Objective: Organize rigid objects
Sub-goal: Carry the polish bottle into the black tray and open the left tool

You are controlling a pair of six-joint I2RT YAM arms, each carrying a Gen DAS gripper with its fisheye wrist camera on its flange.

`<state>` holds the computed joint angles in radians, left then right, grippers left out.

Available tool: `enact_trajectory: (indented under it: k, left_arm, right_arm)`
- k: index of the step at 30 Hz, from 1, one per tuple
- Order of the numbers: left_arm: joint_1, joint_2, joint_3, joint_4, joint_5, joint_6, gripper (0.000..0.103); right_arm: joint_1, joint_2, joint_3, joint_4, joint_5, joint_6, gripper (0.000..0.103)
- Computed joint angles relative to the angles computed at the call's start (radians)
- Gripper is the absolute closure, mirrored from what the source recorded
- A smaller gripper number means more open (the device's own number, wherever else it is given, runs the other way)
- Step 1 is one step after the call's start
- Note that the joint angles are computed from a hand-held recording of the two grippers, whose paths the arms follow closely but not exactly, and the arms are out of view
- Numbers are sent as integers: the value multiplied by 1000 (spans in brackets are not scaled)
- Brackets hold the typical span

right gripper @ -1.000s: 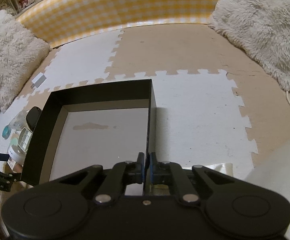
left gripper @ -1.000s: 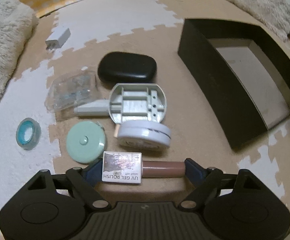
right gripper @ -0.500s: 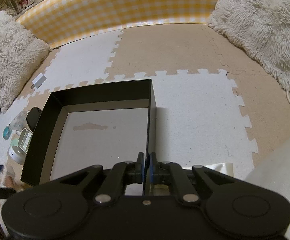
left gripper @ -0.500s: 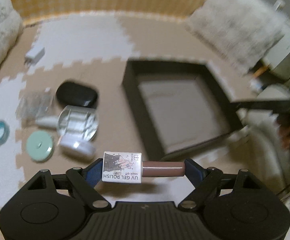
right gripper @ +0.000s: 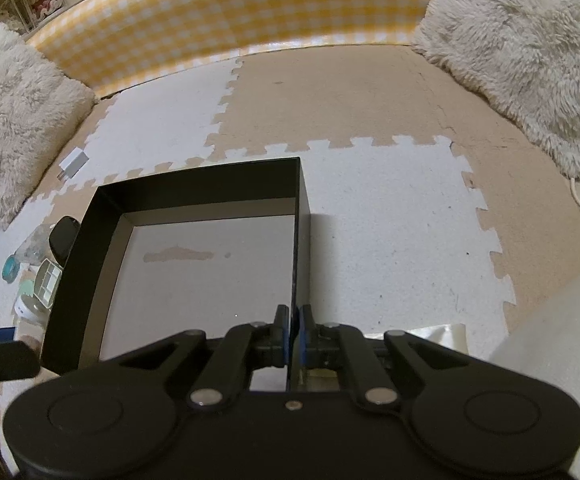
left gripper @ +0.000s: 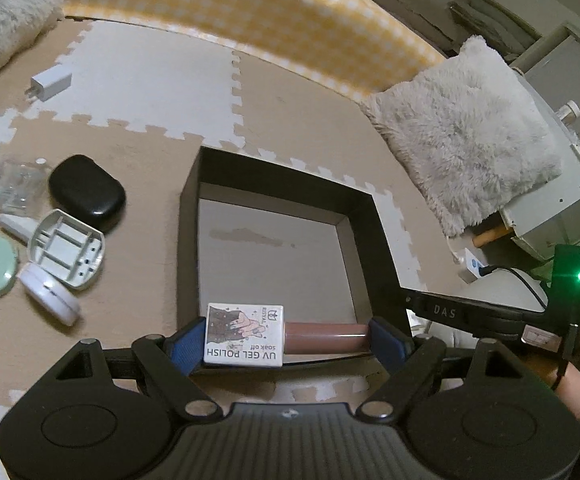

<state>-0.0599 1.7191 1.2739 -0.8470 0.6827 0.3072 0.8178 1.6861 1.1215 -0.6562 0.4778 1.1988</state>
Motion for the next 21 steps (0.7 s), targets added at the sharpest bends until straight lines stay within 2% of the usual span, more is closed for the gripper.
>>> enact_trajectory:
  k: [4,8,12,21]
  left_arm:
    - [-37,-7,-42,88,-36,-47,18]
    - [-50,-12,-66,126,-60,-57,17]
    - [-58,-21,-77,133,-76,-40,17]
    - [-56,-41,-72,92,-84,6,8]
  right_arm:
    - [0,16,18,-16,-1,2,98]
    - [-1,19,24,-22,-4,6,98]
    - [-5,19,24,-24,-12,2,98]
    - [-6,21,25,-25,-21,1,97]
